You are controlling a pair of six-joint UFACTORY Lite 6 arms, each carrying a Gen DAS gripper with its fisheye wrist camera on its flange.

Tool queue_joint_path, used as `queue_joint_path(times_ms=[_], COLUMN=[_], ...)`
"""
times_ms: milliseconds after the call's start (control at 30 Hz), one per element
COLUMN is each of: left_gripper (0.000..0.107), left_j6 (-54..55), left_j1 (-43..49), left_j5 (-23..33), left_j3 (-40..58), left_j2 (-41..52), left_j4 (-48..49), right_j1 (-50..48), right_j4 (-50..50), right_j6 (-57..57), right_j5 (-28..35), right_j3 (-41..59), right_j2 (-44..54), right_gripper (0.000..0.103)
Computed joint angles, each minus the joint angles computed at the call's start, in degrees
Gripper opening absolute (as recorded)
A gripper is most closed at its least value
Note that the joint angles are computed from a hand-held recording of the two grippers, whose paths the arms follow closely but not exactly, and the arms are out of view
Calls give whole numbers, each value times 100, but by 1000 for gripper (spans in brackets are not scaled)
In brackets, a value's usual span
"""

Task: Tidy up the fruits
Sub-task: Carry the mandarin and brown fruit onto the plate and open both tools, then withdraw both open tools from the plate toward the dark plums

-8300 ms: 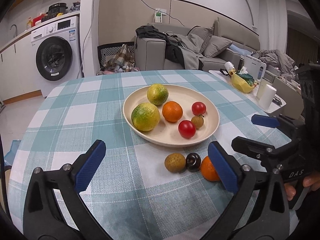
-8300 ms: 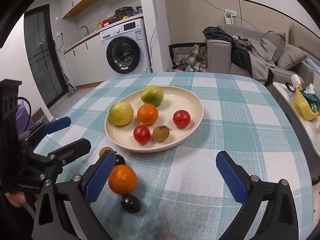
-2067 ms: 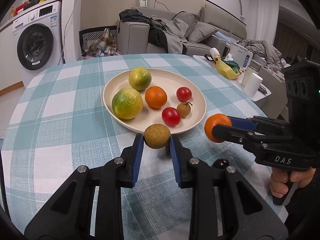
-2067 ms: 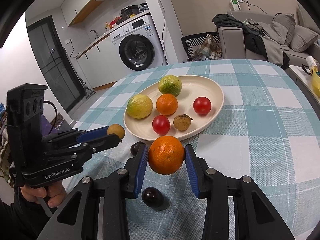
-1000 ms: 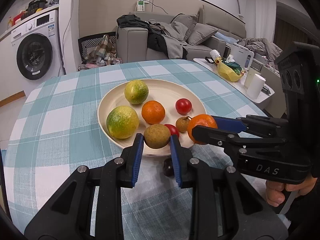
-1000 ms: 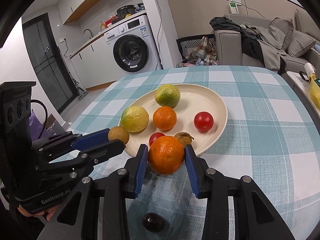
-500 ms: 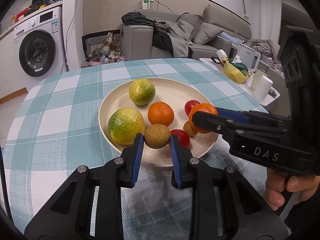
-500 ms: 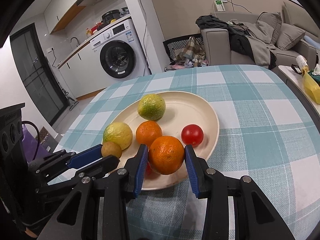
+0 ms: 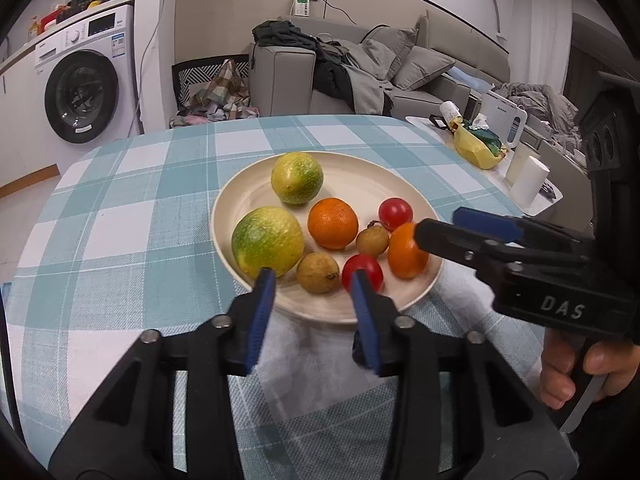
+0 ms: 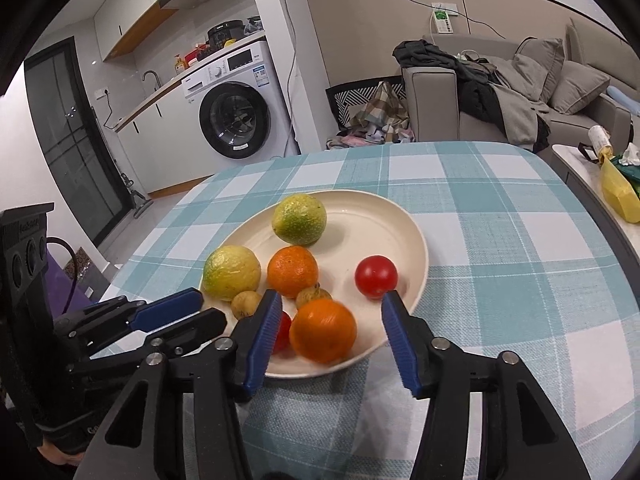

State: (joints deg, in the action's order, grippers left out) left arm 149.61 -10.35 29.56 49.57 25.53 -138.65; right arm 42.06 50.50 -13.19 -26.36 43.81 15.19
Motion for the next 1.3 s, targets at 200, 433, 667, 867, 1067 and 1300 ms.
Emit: queue_joint_path(times_ms=[200, 433, 667, 867, 1067, 1300], left_gripper=[85, 102, 102, 102, 102, 102], left_j6=[180, 334, 526, 794, 1033, 1098], left_j1=[225, 394, 244, 142, 77, 116], left_j5=[281, 448, 421, 487, 478, 519], left_j3=[-640, -1358, -1632, -1719, -1648, -1569], left_j2=[-600, -1231, -1378, -1390, -1242, -1090], left_j4=[-130, -112, -355, -610, -818, -883], right_j1=[106, 321, 657, 827, 810, 801], right_j4=[310, 1173, 1764, 2480, 2603, 2782], right_j6=[-243, -1070, -1404, -2202, -2480, -2995], right_j5=[-45, 0, -3, 94, 300, 624], right_j3=[-501, -928, -1115, -945, -1109, -1172], right_j2=[-572, -1139, -1213, -1038, -1211, -1344], right_gripper=[93, 103, 103, 103, 103, 103])
